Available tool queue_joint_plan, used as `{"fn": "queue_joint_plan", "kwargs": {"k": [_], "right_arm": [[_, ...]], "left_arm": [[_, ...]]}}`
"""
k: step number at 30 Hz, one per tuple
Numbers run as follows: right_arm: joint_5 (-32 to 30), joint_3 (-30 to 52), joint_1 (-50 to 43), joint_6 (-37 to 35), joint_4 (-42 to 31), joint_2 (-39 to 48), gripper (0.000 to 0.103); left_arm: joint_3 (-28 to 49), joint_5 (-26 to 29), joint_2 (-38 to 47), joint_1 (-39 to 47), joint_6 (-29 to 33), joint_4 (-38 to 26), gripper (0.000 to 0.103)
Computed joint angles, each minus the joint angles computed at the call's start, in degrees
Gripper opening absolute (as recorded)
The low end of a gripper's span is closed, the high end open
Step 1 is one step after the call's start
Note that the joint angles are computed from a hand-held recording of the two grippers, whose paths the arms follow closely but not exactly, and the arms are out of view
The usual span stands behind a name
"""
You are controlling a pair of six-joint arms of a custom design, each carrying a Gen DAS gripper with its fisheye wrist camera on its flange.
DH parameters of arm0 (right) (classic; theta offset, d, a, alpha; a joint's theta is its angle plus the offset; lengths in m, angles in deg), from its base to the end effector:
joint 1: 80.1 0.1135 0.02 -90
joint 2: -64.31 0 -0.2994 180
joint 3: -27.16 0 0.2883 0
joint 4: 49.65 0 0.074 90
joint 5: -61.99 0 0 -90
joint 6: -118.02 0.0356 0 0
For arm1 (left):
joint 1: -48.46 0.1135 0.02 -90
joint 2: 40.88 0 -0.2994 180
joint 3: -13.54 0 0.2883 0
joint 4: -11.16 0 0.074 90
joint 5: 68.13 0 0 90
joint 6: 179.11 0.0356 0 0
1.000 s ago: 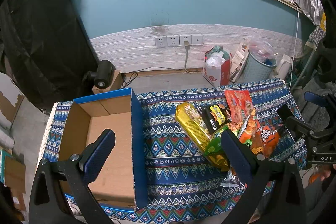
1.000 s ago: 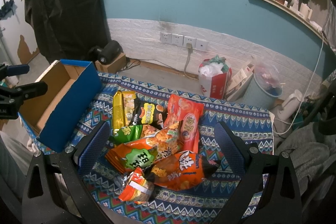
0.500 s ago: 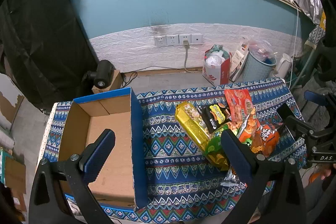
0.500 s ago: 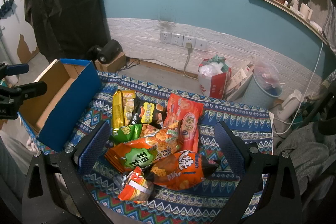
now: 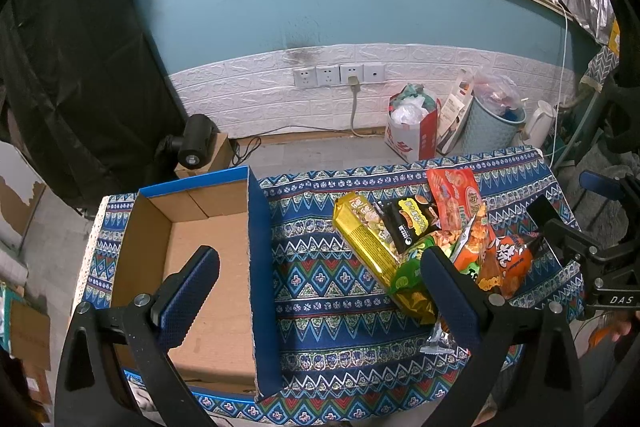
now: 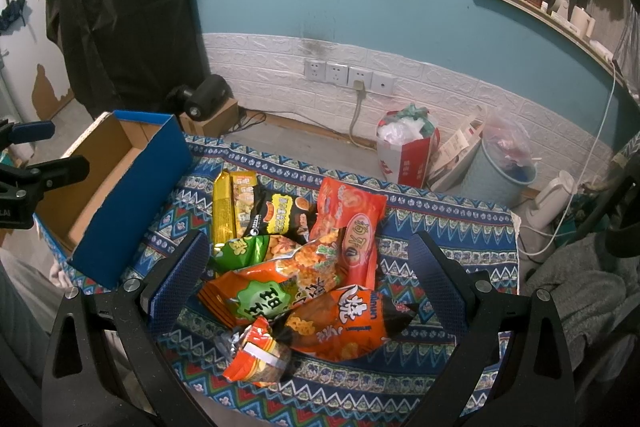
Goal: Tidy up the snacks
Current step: 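Reach both grippers down into the snack pile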
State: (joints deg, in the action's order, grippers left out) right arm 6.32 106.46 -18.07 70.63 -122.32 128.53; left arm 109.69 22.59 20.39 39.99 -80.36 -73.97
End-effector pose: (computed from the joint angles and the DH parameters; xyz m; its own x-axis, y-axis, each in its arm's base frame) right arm 0.1226 0.1880 0.3708 -0.6892 -0.1058 -0.7168 -0.1644 0.9863 0.0124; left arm 0.1806 -0.0273 0.4566 -0.7280 0.2622 -0.6335 0.2691 0.9591 0.0877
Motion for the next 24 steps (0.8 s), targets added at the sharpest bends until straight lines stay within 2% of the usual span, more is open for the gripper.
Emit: {"fn": "queue_joint_plan", "kwargs": {"k": [17,24], "right_arm": [[-0.57,0.78,-0.65,0.09,-1.58,0.64,0.098],[-0.98,0.90,-1.34,1.43,-3.57,1.18,0.098]], "left_arm": [[-0.68,-1.32,0.53,-1.47,0.25,0.21,0.102],[-4.41,-3.80,1.68,-4.08,-0.55,1.63,0.102]]}}
